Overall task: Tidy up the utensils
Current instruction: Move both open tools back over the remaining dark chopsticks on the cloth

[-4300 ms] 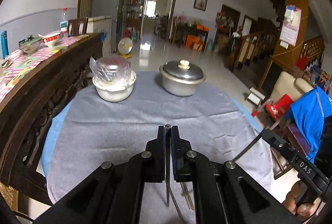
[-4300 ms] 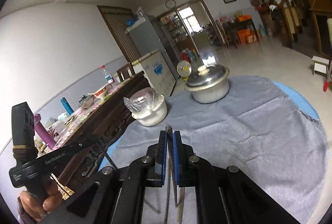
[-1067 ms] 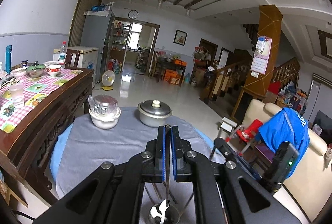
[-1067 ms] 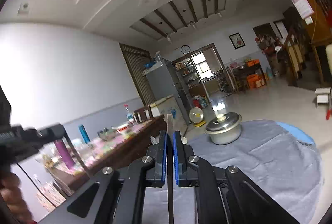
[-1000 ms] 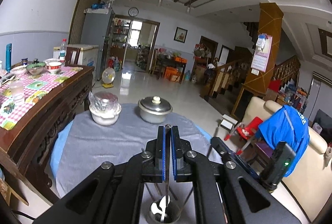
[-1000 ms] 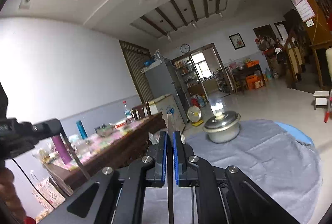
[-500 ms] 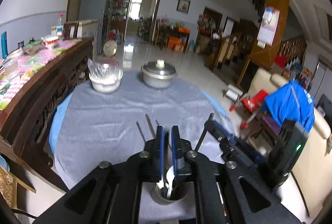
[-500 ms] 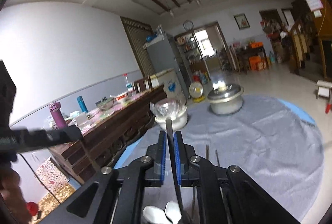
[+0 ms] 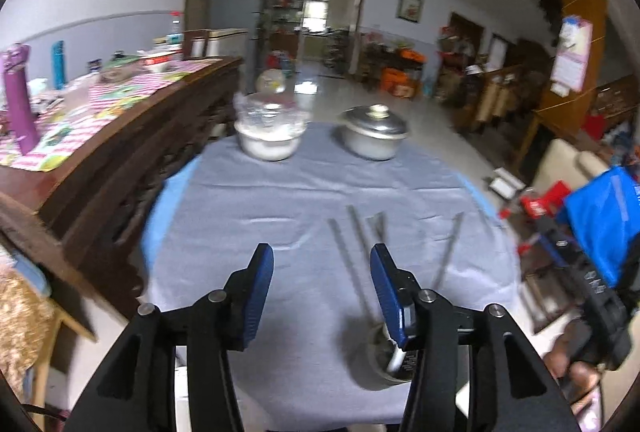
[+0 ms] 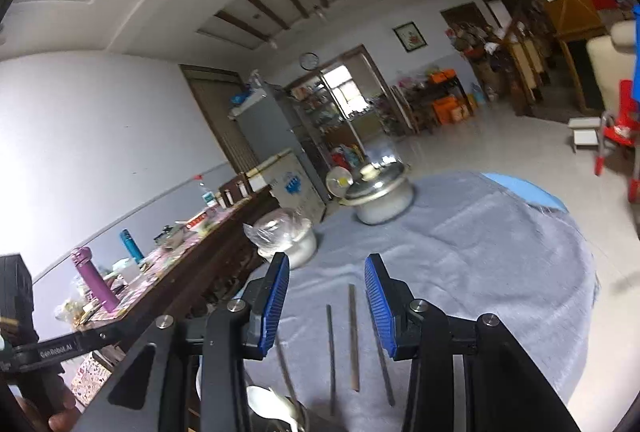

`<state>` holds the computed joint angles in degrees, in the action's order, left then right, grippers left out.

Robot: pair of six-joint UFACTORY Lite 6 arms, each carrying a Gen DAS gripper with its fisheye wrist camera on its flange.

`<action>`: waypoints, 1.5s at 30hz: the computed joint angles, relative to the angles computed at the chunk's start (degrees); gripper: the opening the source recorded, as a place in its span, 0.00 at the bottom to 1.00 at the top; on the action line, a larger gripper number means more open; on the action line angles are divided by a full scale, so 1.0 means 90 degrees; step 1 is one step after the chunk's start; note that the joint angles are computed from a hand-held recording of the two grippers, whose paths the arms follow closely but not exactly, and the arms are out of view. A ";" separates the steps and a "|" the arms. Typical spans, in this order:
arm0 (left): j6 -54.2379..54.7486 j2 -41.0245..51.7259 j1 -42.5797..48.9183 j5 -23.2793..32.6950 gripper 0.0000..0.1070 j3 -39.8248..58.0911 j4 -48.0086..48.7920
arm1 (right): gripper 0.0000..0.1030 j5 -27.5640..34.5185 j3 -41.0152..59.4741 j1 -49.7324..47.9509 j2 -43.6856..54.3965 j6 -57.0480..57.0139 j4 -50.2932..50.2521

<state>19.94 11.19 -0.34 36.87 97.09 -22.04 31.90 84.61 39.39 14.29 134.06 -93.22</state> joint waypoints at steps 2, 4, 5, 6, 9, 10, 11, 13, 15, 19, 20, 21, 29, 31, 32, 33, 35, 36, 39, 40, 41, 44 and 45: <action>-0.0378 -0.0115 -0.0062 -0.0209 0.52 -0.0215 0.0499 | 0.41 -0.0070 -0.0093 -0.0035 -0.0050 -0.0061 0.0147; -0.0925 -0.0273 -0.0140 -0.0482 0.57 -0.0489 0.1150 | 0.41 -0.0076 -0.0125 -0.0021 -0.0055 -0.0214 0.0311; -0.1033 -0.0306 -0.0133 -0.0577 0.57 -0.0581 0.1301 | 0.41 -0.0089 -0.0112 -0.0012 -0.0037 -0.0326 0.0401; -0.1267 -0.0336 -0.0167 -0.0671 0.58 -0.0655 0.1583 | 0.41 -0.0078 -0.0216 0.0010 -0.0092 -0.0289 0.0375; -0.1817 -0.0347 -0.0211 -0.0883 0.58 -0.0785 0.2258 | 0.41 -0.0127 -0.0154 0.0033 -0.0042 -0.0511 0.0599; -0.2019 -0.0383 -0.0228 -0.0972 0.59 -0.0858 0.2508 | 0.41 -0.0120 -0.0154 0.0047 -0.0035 -0.0537 0.0627; -0.2237 -0.0457 -0.0254 -0.1046 0.59 -0.0961 0.2766 | 0.41 -0.0102 -0.0107 0.0061 0.0004 -0.0608 0.0694; -0.2628 -0.0447 -0.0294 -0.1155 0.62 -0.1018 0.3231 | 0.41 -0.0123 -0.0052 0.0059 0.0041 -0.0772 0.0857; -0.2743 -0.0426 -0.0284 -0.1206 0.62 -0.1047 0.3401 | 0.41 -0.0183 -0.0004 0.0031 0.0104 -0.0864 0.1001; -0.2890 -0.0297 -0.0241 -0.1258 0.62 -0.1021 0.3622 | 0.41 -0.0250 0.0098 -0.0017 0.0220 -0.1134 0.1322; -0.2942 -0.0257 -0.0227 -0.1269 0.62 -0.1007 0.3693 | 0.41 -0.0251 0.0139 -0.0022 0.0254 -0.1211 0.1403; -0.3001 -0.0214 -0.0217 -0.1276 0.62 -0.0987 0.3761 | 0.41 -0.0254 0.0218 -0.0024 0.0312 -0.1290 0.1483; -0.3129 0.0116 -0.0166 -0.1286 0.62 -0.0840 0.3916 | 0.41 -0.0295 0.0642 -0.0072 0.0673 -0.1837 0.1993; -0.3164 0.0203 -0.0146 -0.1279 0.62 -0.0800 0.3945 | 0.41 -0.0333 0.0698 -0.0087 0.0735 -0.1905 0.2079; -0.3159 0.0214 -0.0136 -0.1283 0.62 -0.0810 0.3939 | 0.41 -0.0339 0.0705 -0.0092 0.0751 -0.1930 0.2108; -0.3160 0.0263 -0.0122 -0.1276 0.62 -0.0785 0.3938 | 0.41 -0.0347 0.0721 -0.0101 0.0776 -0.1963 0.2146; -0.3208 0.0334 -0.0108 -0.1255 0.62 -0.0742 0.3984 | 0.41 -0.0394 0.0750 -0.0134 0.0815 -0.2024 0.2228; -0.3244 0.0372 -0.0100 -0.1262 0.62 -0.0733 0.4024 | 0.41 -0.0403 0.0790 -0.0143 0.0844 -0.2088 0.2298; -0.3341 0.0485 -0.0090 -0.1273 0.62 -0.0692 0.4140 | 0.41 -0.0466 0.0801 -0.0185 0.0888 -0.2175 0.2420; -0.3365 0.0519 -0.0096 -0.1266 0.62 -0.0673 0.4164 | 0.41 -0.0495 0.0811 -0.0204 0.0902 -0.2209 0.2473; -0.3373 0.0560 -0.0093 -0.1268 0.62 -0.0659 0.4172 | 0.41 -0.0538 0.0805 -0.0231 0.0917 -0.2215 0.2509; -0.3392 0.0693 -0.0077 -0.1276 0.62 -0.0605 0.4190 | 0.41 -0.0608 0.0797 -0.0282 0.0975 -0.2199 0.2544; -0.3409 0.0735 -0.0075 -0.1279 0.62 -0.0588 0.4207 | 0.41 -0.0630 0.0806 -0.0297 0.1002 -0.2215 0.2571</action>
<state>-10.74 17.80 -1.01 25.35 91.80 15.82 26.22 91.86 36.72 23.31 114.12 -70.08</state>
